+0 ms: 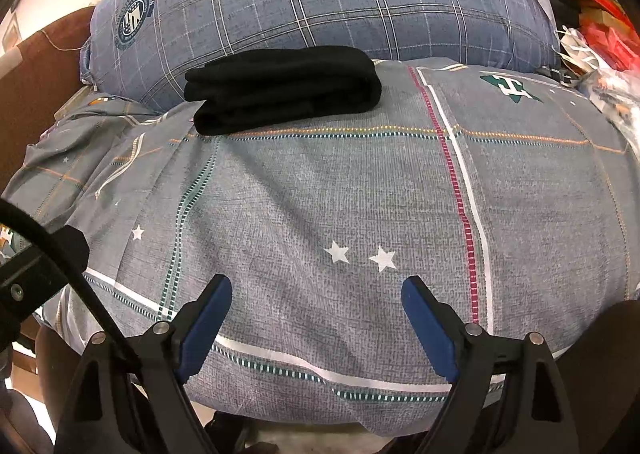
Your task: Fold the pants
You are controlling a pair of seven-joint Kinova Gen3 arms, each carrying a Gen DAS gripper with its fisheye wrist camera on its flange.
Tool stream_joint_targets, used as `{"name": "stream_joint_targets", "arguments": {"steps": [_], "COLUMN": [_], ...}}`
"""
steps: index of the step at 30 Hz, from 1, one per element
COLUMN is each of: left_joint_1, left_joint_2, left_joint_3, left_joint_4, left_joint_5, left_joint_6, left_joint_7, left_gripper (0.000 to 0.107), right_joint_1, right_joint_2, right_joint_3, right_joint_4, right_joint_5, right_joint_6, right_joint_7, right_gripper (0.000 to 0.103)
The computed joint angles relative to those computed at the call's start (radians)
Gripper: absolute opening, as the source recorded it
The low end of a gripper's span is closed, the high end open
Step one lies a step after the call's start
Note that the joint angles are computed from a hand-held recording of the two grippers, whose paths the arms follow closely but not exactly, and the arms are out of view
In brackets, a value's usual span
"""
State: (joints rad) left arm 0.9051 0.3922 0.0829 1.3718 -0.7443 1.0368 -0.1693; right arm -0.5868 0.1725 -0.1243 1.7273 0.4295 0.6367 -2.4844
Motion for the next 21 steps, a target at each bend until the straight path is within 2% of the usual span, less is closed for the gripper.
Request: {"name": "stream_joint_targets", "arguments": {"steps": [8, 21], "left_joint_1": [0.001, -0.026], "left_joint_2": [-0.002, -0.015], "left_joint_3": [0.001, 0.007], "left_joint_4": [0.003, 0.034], "left_joint_5": [0.003, 0.035], "left_joint_6": [-0.011, -0.079], "left_joint_7": [0.004, -0.012], "left_gripper": [0.103, 0.103], "right_joint_1": [0.001, -0.002], "right_joint_2": [0.003, 0.008], "right_joint_3": [0.000, 0.001], "right_joint_4": [0.000, 0.001], "right_joint_5": [-0.011, -0.016], "right_joint_6": [0.000, -0.003], "right_joint_7": [0.007, 0.005], "right_gripper": [0.091, 0.091]}}
